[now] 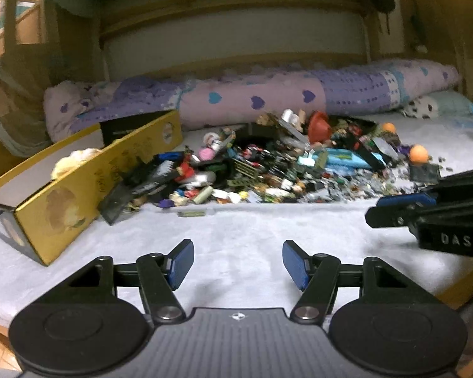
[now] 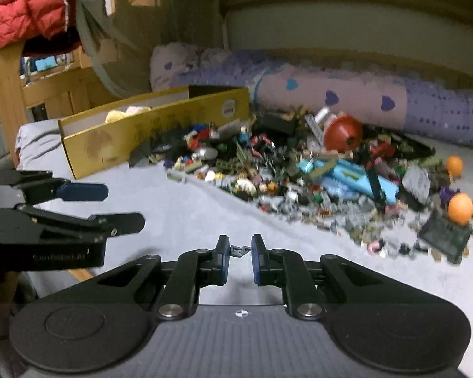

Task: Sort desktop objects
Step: 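Grasp a small grey piece with the right tool, then carry the grey piece into the box and open the right tool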

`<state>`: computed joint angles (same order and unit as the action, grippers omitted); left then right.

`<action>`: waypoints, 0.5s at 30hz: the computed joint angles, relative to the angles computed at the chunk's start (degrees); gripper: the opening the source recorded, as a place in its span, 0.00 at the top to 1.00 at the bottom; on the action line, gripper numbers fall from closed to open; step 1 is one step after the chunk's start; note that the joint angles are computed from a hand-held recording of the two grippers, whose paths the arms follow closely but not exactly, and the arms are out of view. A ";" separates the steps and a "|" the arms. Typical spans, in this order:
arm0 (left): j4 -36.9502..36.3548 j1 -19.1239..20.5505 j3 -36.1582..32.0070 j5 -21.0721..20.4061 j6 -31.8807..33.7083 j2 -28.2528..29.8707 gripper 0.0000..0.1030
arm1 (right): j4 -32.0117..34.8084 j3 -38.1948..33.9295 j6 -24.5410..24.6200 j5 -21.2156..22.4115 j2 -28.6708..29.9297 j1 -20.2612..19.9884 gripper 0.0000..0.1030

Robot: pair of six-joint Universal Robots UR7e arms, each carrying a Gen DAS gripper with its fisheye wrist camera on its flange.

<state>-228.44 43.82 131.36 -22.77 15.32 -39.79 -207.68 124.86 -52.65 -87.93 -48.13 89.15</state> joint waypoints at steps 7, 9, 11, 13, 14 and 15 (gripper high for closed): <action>-16.91 -1.46 1.06 6.69 10.54 -0.33 0.36 | 2.94 -4.53 -2.68 3.78 2.54 3.23 0.84; -26.50 -1.81 -0.01 8.76 20.03 -0.20 0.35 | 4.84 -6.96 -2.27 4.30 3.87 4.58 0.84; -32.69 -2.03 -0.50 10.32 26.19 -0.91 0.35 | 6.56 -10.11 -1.48 4.43 5.90 6.43 0.84; -36.40 -2.33 0.09 10.95 28.30 -2.49 0.35 | 11.37 -14.13 0.28 5.40 7.65 8.30 0.84; -37.76 -2.46 0.36 10.91 28.93 -3.16 0.35 | 13.32 -15.88 0.85 6.35 8.50 8.99 0.84; -39.82 -2.67 0.27 10.97 30.60 -3.63 0.35 | 14.87 -17.37 1.18 7.26 9.23 9.55 0.84</action>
